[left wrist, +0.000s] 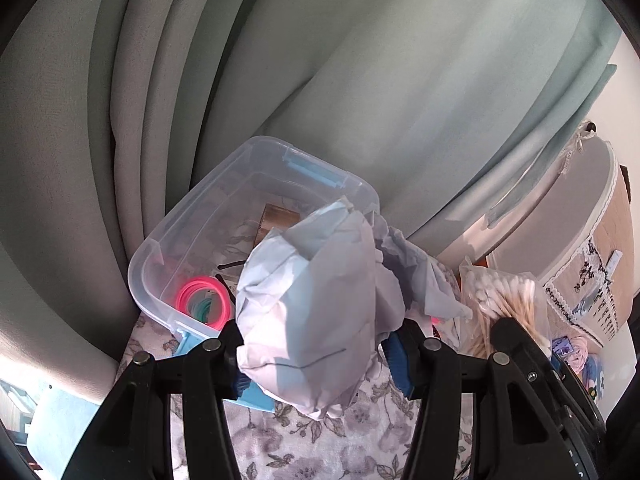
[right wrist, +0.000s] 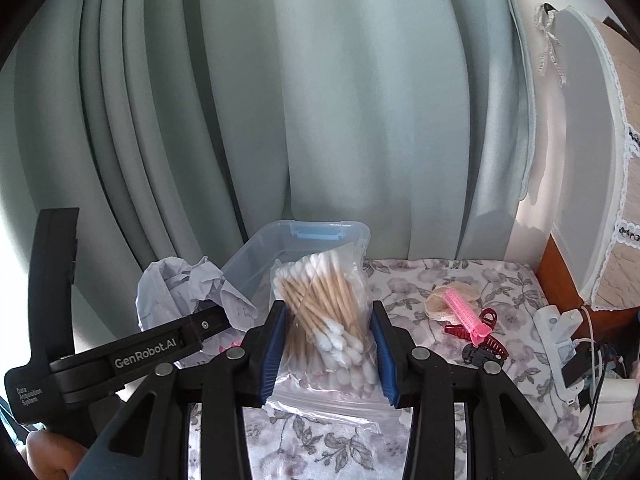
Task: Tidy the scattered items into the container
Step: 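Carry the crumpled paper in the left tool while the right tool carries the swab bag over the container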
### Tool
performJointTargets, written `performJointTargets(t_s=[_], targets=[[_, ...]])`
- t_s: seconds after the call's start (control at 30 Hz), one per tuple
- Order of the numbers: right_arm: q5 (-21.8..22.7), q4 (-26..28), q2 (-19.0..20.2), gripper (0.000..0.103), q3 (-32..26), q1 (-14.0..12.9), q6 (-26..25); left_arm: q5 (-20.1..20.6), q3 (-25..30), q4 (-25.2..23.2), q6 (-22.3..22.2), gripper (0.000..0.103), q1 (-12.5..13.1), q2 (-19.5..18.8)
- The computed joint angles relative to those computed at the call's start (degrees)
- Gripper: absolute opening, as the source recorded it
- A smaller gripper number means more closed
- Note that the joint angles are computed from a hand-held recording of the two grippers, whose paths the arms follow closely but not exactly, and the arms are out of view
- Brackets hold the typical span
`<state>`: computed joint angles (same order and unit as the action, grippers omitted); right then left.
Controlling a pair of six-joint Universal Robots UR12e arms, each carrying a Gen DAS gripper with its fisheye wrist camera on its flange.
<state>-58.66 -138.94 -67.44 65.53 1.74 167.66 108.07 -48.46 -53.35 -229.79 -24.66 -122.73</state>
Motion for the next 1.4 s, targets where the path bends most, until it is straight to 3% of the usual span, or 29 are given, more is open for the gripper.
performJointTargets(t_s=[0.57, 1.0, 1.4], targets=[[-1.6, 6.2, 2.7, 0.043, -3.3, 2.6, -4.2, -1.6, -3.4, -0.3, -3.4, 0.056, 2.0, 1.5], [-2.2, 9.0, 4.4, 0.044, -5.2, 3.7, -5.9, -2.0, -6.5, 2.8, -3.0, 0.056, 2.4, 3.2], [-2.6, 12.8, 5.5, 0.046, -6.8, 4.3, -9.0, -3.0, -5.8, 1.7, -3.4, 0.057, 2.9, 2.6]])
